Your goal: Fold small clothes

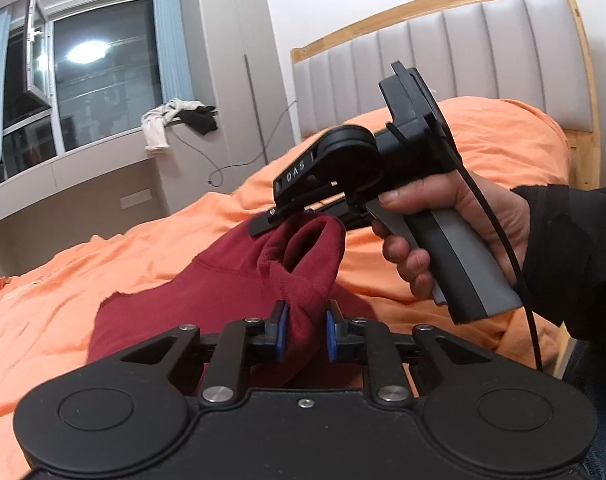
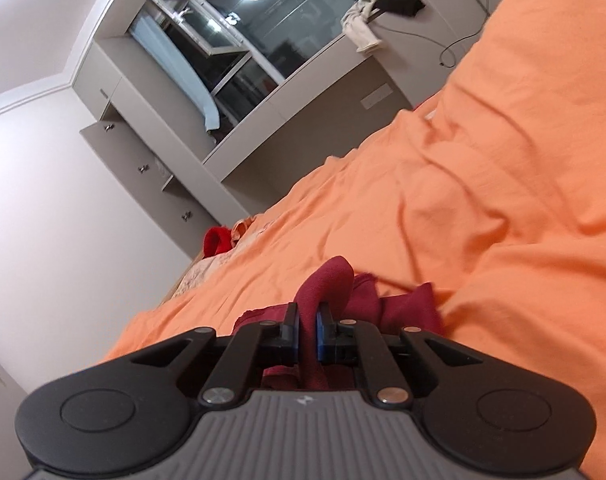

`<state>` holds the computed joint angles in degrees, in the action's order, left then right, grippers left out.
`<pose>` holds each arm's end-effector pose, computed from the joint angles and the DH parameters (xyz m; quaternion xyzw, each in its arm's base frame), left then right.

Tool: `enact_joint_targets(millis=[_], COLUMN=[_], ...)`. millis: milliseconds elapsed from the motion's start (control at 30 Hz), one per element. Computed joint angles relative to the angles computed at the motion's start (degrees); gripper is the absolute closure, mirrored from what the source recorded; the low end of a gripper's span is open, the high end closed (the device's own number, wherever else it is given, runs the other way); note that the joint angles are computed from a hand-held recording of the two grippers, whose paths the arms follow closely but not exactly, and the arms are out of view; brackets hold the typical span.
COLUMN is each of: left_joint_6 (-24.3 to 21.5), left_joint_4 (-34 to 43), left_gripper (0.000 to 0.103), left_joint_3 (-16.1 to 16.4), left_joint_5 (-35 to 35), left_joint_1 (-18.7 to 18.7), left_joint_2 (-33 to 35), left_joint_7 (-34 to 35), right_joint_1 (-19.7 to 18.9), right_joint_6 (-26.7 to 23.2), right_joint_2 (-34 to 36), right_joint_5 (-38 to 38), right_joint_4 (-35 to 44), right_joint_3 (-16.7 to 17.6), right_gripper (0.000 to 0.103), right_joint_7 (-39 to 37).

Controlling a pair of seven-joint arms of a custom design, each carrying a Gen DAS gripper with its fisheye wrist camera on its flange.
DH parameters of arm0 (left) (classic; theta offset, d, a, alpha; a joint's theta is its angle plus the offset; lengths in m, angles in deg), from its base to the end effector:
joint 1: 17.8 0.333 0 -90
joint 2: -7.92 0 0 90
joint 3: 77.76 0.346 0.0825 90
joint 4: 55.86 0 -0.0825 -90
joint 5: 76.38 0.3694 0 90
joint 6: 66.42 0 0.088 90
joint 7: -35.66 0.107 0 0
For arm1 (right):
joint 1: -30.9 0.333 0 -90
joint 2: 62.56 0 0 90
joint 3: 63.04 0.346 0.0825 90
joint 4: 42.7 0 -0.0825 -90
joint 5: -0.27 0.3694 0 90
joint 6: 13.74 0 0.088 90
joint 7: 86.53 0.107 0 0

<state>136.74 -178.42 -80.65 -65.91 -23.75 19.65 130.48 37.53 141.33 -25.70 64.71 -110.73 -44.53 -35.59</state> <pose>0.5930 -0.1125 0.4985 -0.4399 0.6990 -0.4028 0.3945 0.7514 0.2214 0.5351 -0.6013 0.5408 0.0167 0.5879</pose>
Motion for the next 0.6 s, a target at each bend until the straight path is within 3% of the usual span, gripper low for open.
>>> enact_joint_targets(millis=[233,433,467,567,600], left_joint_6=[-2.67,-3.64,-3.32,-3.48,-3.58], left_joint_4=[0.92,0.68,0.34,0.54,0.72], left_gripper=[0.082,0.08,0.079,0.076,0.074], left_joint_3=[-0.03,-1.59,-2.38,-4.5,-5.74], left_joint_5=[1.05,4.98,6.39,10.15,12.14], left_joint_1=[-0.74,1.76,3.02,5.91,7.47], left_joint_2=[1.44,1.6,1.47,1.44,1.49], left_joint_7=[-0.44,-3.21,-4.29,-7.79,-9.56], right_joint_1=[1.09,1.34,1.56,1.64,1.46], right_joint_6=[-0.48,0.64,1.05,1.99,2.08], right_joint_2=[-0.59,-1.28,-1.44,-2.04,-2.25], right_joint_5=[-6.11,-9.16,-9.82,-11.19,-11.33], right_joint_4=[-2.44,-3.87,-4.09,-4.95,-5.25], right_joint_3=[-3.11,-3.36,-3.6,-3.63,-3.42], right_gripper=[0.093,0.084,0.079,0.043,0.038], right_joint_7=[5.11,7.56,8.0,8.04,7.67])
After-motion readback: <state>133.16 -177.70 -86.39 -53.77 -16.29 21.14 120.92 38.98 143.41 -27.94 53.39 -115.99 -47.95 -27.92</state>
